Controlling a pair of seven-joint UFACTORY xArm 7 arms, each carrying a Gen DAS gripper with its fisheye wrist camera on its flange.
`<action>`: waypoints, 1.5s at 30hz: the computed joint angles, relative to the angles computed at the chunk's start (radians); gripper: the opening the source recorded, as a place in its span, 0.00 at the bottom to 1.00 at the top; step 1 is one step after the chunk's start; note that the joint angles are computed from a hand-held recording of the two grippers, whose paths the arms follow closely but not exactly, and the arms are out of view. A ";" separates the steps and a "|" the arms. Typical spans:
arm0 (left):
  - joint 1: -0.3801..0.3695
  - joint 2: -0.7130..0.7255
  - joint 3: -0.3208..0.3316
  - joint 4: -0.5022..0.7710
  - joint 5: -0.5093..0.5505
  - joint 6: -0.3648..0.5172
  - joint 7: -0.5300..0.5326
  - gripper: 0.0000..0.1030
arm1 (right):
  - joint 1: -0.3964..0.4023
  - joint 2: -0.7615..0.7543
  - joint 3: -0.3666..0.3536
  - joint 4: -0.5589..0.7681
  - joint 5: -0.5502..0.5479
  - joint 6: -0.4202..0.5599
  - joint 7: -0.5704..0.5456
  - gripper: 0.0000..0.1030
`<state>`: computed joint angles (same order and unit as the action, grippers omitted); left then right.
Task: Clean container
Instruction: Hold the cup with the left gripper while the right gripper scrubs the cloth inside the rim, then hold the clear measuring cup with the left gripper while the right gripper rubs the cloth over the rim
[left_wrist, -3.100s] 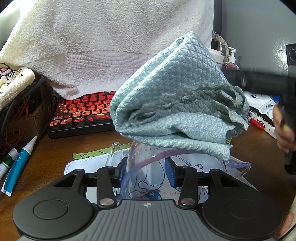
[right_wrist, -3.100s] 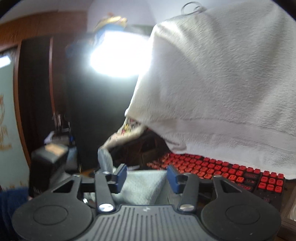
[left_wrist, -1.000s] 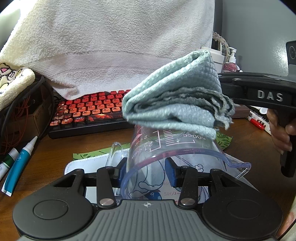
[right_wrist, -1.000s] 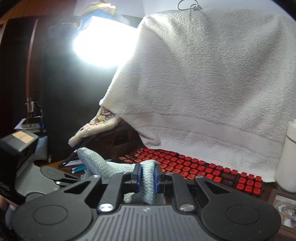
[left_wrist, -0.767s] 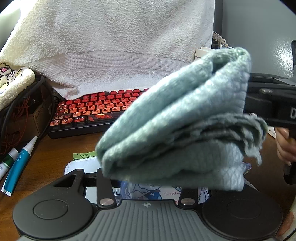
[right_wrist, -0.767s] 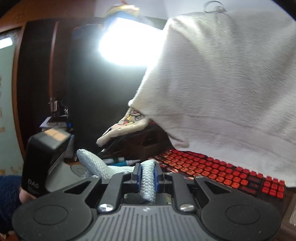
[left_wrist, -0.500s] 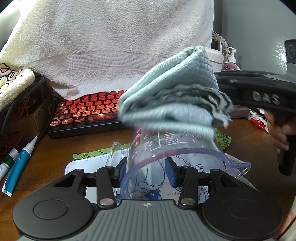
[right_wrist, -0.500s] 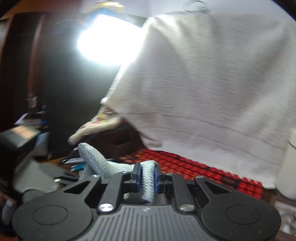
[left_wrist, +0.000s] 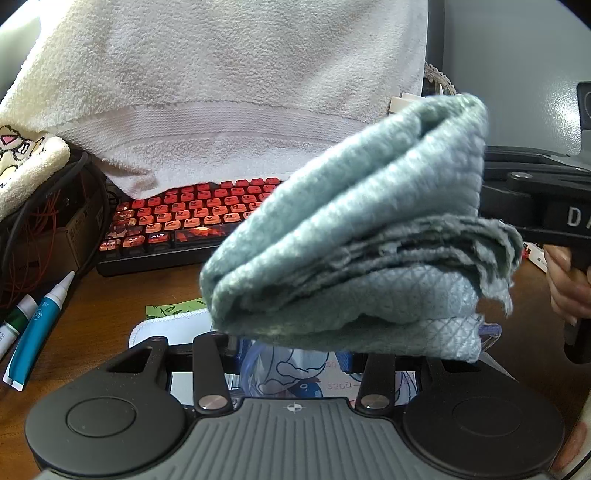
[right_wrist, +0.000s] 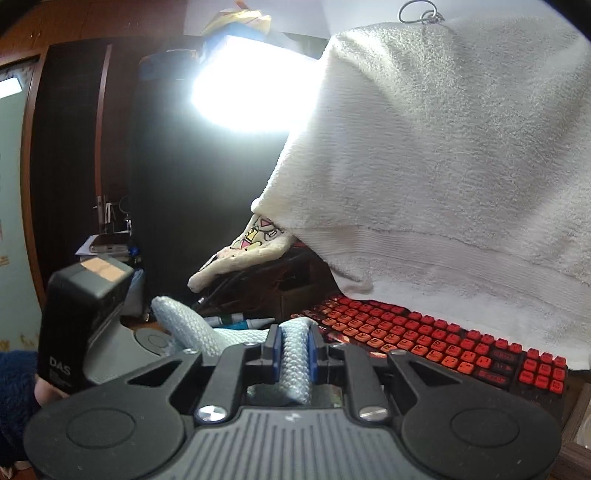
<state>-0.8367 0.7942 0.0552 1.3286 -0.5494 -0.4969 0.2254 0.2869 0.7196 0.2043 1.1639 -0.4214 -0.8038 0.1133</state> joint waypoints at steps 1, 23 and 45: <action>0.000 0.000 -0.001 0.000 0.000 -0.001 0.000 0.41 | 0.040 -0.007 -0.039 -0.004 0.042 -0.004 -0.006 0.13; 0.012 0.001 -0.007 0.001 0.012 0.000 -0.006 0.41 | 0.073 -0.016 -0.043 -0.015 0.190 0.004 -0.089 0.13; 0.019 -0.002 -0.008 -0.003 0.022 0.000 -0.011 0.42 | 0.091 -0.010 -0.056 -0.011 0.271 0.000 -0.116 0.13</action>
<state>-0.8180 0.7927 0.0468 1.3253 -0.5271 -0.4971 0.2139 0.3782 0.7101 0.1482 1.1534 -0.1505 -0.8038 -0.0026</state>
